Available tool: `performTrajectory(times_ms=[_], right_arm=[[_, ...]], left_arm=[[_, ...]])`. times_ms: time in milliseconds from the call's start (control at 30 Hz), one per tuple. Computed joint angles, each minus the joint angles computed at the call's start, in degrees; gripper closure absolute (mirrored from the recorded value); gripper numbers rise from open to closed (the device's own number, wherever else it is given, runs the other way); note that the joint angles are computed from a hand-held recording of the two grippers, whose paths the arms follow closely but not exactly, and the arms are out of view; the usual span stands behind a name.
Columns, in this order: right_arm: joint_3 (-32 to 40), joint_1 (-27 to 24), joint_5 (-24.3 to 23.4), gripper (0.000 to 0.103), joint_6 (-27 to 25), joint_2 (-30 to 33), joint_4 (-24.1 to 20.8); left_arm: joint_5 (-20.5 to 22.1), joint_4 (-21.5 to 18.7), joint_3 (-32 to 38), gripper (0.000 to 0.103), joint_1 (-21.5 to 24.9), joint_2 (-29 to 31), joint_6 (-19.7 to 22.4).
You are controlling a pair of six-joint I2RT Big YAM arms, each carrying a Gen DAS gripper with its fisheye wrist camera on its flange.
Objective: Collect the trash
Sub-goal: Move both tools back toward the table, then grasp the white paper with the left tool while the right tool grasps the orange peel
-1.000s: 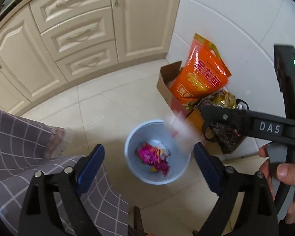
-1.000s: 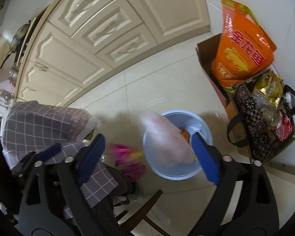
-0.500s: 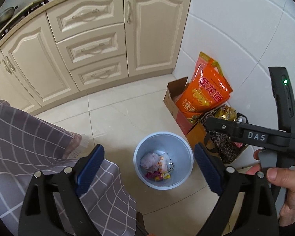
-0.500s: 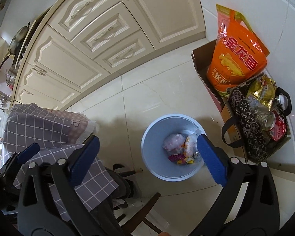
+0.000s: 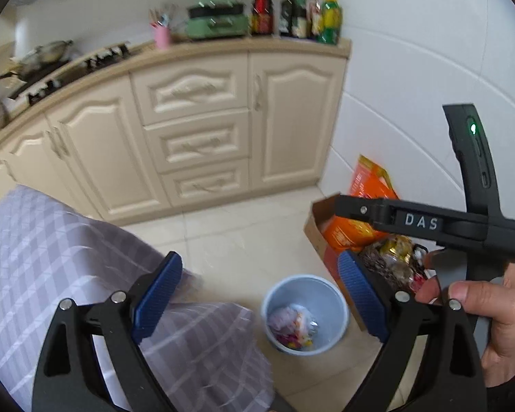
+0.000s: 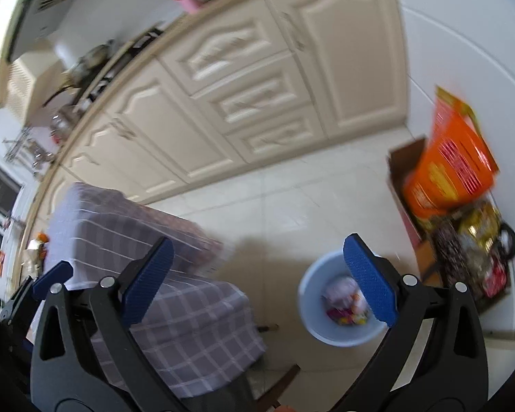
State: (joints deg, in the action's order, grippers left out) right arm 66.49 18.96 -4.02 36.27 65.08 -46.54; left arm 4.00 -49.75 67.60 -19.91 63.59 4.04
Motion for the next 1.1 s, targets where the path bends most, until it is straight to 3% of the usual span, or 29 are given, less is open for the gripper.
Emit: performTrajectory(times_ms=[200,367,500,833,1000,1100], right_arm=[[9.9,7.6,2.0,0.006,-1.4,5.4,0.7],[19.8,14.4,2.7,0.006,-3.2,12.5,0.4],[27.2,19.0,3.2,0.006,-4.7,18.1,-0.6],[50.1,27.8,3.5,0.006,-9.2,35.1,-7.3],[63.1,30.2,2.3,0.006,-11.3,44.3,-12.3],[73.7,30.9,1.5,0.006,-12.7,51.4,-17.3]], left_arm=[[0.8,-0.1,0.8,0.013,8.8,-5.8,1.8],[3.1,0.6,1.7,0.01,19.7,-8.9,3.5],[7.2,0.9,3.0,0.01,31.0,-9.2,4.7],[15.2,2.8,5.6,0.008,53.7,-4.9,7.6],[15.2,4.9,8.3,0.006,59.9,0.8,7.4],[13.7,4.8,11.0,0.006,61.0,5.4,8.8]])
